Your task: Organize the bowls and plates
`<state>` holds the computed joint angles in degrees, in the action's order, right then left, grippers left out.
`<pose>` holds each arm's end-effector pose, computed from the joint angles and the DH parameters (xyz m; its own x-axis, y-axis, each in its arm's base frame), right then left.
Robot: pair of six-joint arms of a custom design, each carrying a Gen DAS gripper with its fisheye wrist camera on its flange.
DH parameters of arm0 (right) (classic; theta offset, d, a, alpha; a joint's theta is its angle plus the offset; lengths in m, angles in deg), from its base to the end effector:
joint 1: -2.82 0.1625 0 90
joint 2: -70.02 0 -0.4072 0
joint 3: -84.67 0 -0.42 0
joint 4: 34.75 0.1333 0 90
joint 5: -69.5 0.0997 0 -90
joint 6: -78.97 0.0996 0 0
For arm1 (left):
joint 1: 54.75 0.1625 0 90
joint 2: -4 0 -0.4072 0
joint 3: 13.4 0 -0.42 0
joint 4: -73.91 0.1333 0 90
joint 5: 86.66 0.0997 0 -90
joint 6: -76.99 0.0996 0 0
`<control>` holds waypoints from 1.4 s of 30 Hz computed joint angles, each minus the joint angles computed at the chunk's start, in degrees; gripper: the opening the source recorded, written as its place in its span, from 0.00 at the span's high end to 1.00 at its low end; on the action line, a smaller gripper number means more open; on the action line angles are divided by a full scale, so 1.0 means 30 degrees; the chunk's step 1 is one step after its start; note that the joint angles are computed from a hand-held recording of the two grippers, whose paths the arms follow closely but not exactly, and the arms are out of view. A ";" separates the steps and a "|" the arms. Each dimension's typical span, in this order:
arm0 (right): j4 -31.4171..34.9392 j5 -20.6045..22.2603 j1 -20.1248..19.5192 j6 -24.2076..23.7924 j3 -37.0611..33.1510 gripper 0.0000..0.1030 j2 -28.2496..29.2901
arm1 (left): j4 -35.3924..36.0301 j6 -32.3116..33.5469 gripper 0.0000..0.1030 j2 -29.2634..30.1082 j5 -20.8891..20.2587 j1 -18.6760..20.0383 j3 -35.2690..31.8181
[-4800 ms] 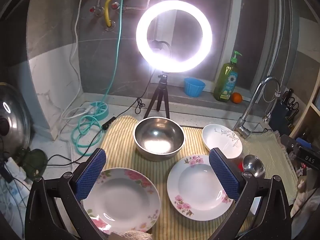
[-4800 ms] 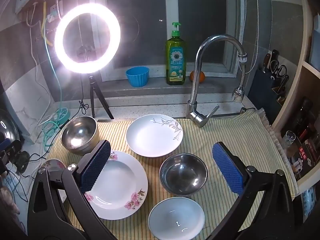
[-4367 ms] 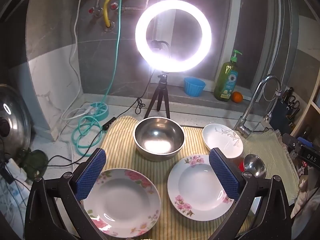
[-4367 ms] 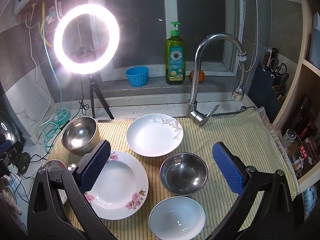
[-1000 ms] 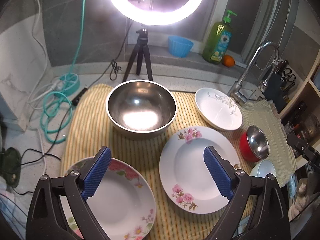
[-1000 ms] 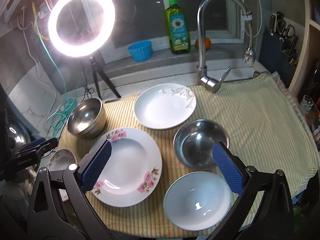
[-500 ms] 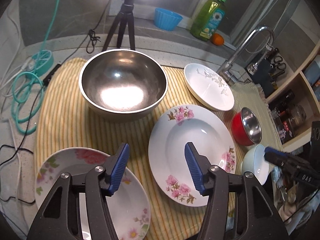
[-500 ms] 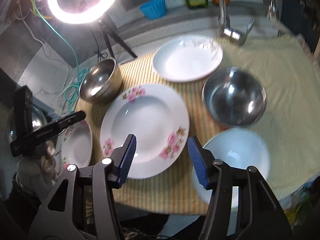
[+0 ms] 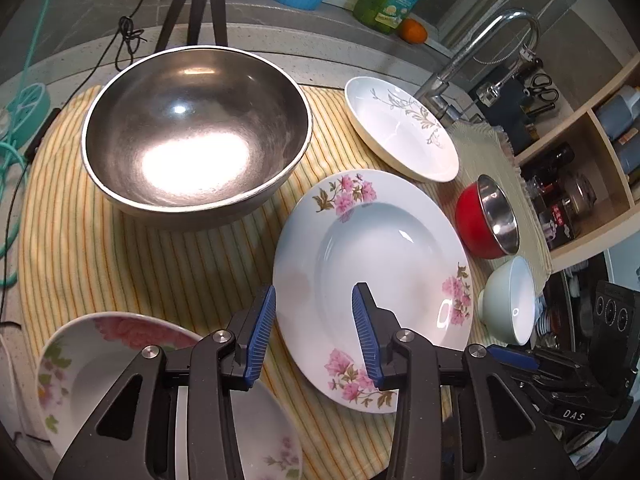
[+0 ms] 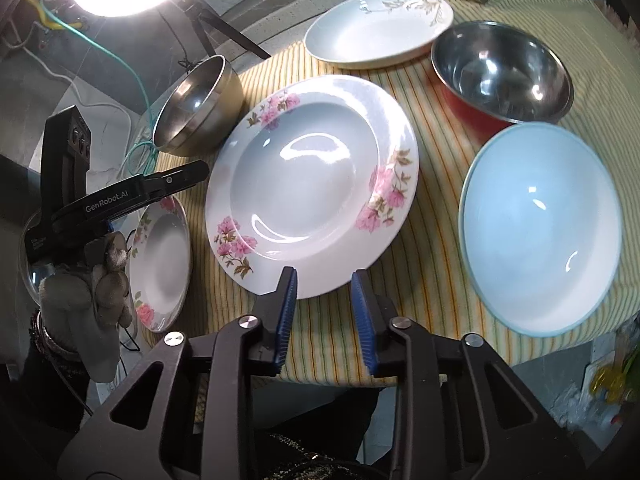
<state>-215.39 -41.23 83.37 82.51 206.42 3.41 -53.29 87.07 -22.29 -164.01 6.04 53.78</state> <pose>0.0086 -0.5458 0.1737 -0.8789 0.4052 0.2518 0.1883 0.7795 -0.5974 -0.2432 -0.7529 -0.0355 -0.7465 0.6334 -0.2039 0.6273 0.7721 0.1016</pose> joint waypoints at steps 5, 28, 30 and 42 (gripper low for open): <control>-0.0229 0.0046 -0.0273 0.0553 0.0033 0.73 0.0185 | 0.0607 -0.0055 0.64 0.0437 0.0265 0.0092 -0.0679; -0.0134 -0.0244 -0.0748 0.0922 -0.0479 0.73 0.0798 | 0.2119 0.0113 0.69 0.1852 0.0425 0.0212 -0.2690; -0.0020 -0.0484 -0.0656 0.0751 -0.0543 0.72 0.0816 | 0.2022 0.0292 0.69 0.1828 0.0622 0.0139 -0.2576; 0.0390 -0.0500 -0.0547 0.0314 -0.0327 0.72 0.0652 | 0.1788 0.0453 0.69 0.1343 0.1164 -0.0094 -0.1615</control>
<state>-214.22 -42.73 81.73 83.45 205.44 5.36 -47.93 88.43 -18.26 -160.52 5.76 48.93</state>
